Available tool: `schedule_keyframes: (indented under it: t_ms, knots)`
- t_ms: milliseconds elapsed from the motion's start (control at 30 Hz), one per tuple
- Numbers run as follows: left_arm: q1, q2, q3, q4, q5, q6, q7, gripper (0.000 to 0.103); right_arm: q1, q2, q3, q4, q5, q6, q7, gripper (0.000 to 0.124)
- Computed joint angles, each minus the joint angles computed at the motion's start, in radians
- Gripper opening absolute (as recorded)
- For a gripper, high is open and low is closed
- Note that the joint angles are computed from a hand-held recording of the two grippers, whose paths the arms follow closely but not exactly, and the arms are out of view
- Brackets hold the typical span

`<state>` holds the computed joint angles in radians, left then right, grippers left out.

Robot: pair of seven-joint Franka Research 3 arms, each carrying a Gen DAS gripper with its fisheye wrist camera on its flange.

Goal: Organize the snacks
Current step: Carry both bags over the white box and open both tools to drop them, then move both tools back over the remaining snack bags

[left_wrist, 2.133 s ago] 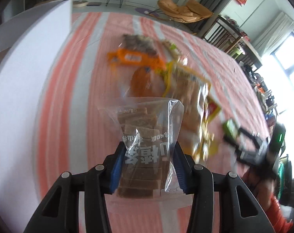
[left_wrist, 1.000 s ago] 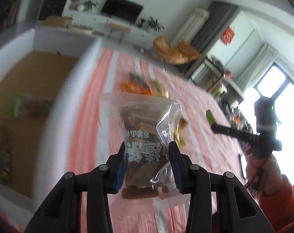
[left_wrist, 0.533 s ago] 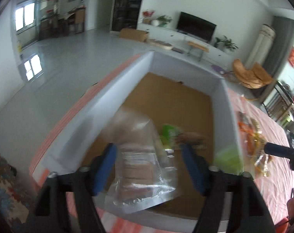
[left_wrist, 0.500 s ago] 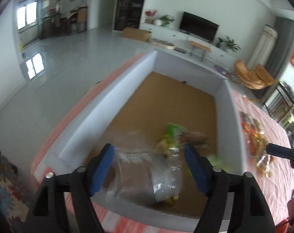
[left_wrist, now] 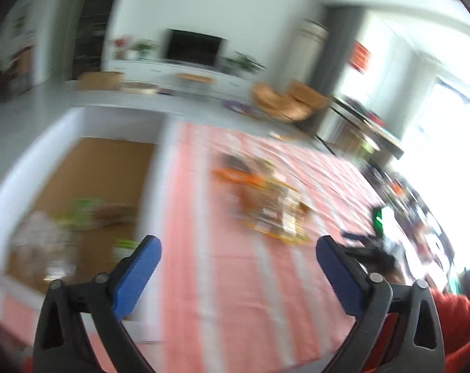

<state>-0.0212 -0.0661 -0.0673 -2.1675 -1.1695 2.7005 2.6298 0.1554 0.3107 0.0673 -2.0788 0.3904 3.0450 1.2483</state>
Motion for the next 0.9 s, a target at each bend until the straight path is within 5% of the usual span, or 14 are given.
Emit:
schedule_keyframes:
  t_ms: [100, 167, 400, 700, 900]
  knots:
    - [-0.037, 0.106, -0.051, 0.056, 0.08, -0.01, -0.061, 0.1, 0.102, -0.004, -0.166, -0.056, -0.113, 0.051, 0.127, 0.092]
    - [-0.05, 0.214, -0.083, 0.116, 0.186, 0.024, -0.154, 0.1, 0.129, 0.003, -0.212, -0.076, -0.163, 0.068, 0.17, 0.092]
    - [-0.093, 0.493, -0.081, 0.289, 0.498, 0.151, -0.432, 0.099, 0.048, -0.008, -0.154, -0.11, -0.16, 0.091, 0.158, 0.101]
    - [-0.244, 0.608, 0.086, 0.355, 0.859, 0.271, -0.703, 0.102, 0.041, -0.04, -0.155, -0.135, -0.177, 0.083, 0.167, 0.102]
    - [-0.175, 0.602, 0.023, 0.349, 0.917, 0.269, -0.732, 0.103, 0.033, -0.03, -0.146, -0.121, -0.176, 0.079, 0.165, 0.103]
